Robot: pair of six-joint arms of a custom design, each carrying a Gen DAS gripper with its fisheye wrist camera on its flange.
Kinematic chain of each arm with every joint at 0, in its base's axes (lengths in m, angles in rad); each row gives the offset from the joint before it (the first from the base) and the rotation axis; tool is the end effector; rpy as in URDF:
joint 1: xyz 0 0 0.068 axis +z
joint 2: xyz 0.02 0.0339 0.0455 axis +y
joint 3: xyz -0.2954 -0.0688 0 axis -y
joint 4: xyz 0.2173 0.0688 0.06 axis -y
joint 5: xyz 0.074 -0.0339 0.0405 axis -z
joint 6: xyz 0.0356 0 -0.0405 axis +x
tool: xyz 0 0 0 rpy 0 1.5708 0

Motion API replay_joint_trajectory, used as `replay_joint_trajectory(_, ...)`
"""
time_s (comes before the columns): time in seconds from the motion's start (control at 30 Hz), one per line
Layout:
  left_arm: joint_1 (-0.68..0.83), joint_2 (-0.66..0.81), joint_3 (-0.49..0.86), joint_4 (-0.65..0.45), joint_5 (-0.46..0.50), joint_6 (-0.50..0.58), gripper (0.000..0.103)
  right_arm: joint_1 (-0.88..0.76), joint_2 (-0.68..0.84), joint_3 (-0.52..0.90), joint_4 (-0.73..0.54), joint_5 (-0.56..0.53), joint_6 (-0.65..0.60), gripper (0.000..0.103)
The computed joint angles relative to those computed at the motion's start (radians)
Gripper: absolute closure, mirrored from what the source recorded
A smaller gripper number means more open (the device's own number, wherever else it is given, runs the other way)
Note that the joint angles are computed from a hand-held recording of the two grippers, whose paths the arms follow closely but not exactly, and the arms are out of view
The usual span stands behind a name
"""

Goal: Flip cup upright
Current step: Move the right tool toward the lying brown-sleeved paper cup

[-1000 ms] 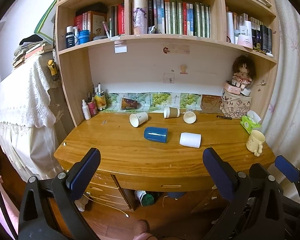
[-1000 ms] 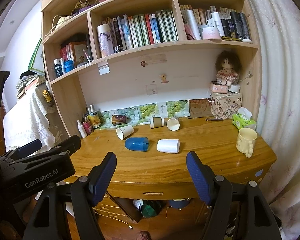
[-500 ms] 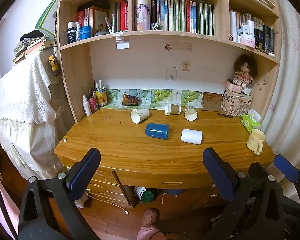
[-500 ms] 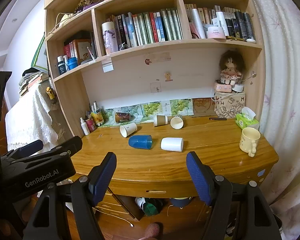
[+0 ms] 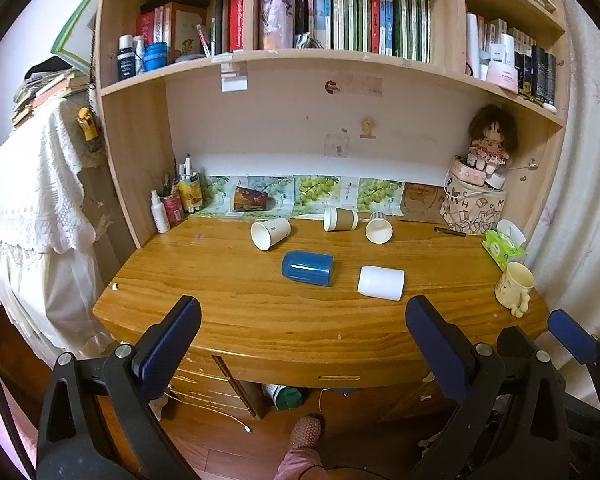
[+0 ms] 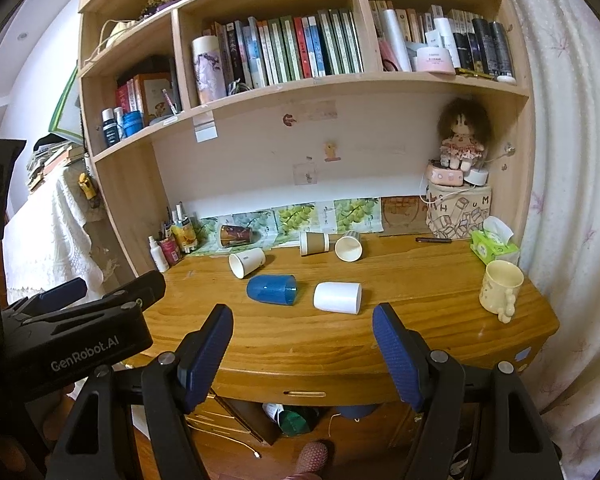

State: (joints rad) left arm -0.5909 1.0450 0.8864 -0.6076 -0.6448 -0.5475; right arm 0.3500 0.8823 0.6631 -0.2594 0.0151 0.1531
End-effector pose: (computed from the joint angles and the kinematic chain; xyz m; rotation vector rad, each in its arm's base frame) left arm 0.1528 -0.0767 0.3229 -0.2575 2.1449 0.1113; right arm 0.1455 0.0526 0.3024 -0.1933 2.0534 0.2969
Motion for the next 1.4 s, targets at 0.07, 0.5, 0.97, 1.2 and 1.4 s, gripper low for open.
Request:
replay_joint_trajectory(0.07, 0.042, 0.035, 0.005, 0.04, 0.028, 0.033, 0.001, -0.015, 0.044, 0.004, 0.034, -0.013, -0.005, 0.03)
replay_joint_trajectory(0.5, 0.299, 0.328, 0.155, 0.221, 0.248, 0.187, 0.001, -0.112, 0.432, 0.161, 0.224, -0.114, -0.042, 0.03)
replay_joint_trajectory(0.97, 0.479, 0.703, 0.544, 0.158, 0.428, 0.28, 0.001, -0.111, 0.837, 0.578, 0.132, -0.124, -0.101, 0.03)
replay_joint_trajectory(1.2, 0.531, 0.893, 0.777, 0.031, 0.481, 0.289, 0.001, -0.074, 1.013, 0.828, 0.007, -0.079, -0.194, 0.03)
replay_joint_trajectory(1.4, 0.575, 1.085, 1.058, -0.131, 0.564, 0.295, 0.001, -0.054, 1.162, 1.042, -0.108, -0.029, -0.265, 0.03)
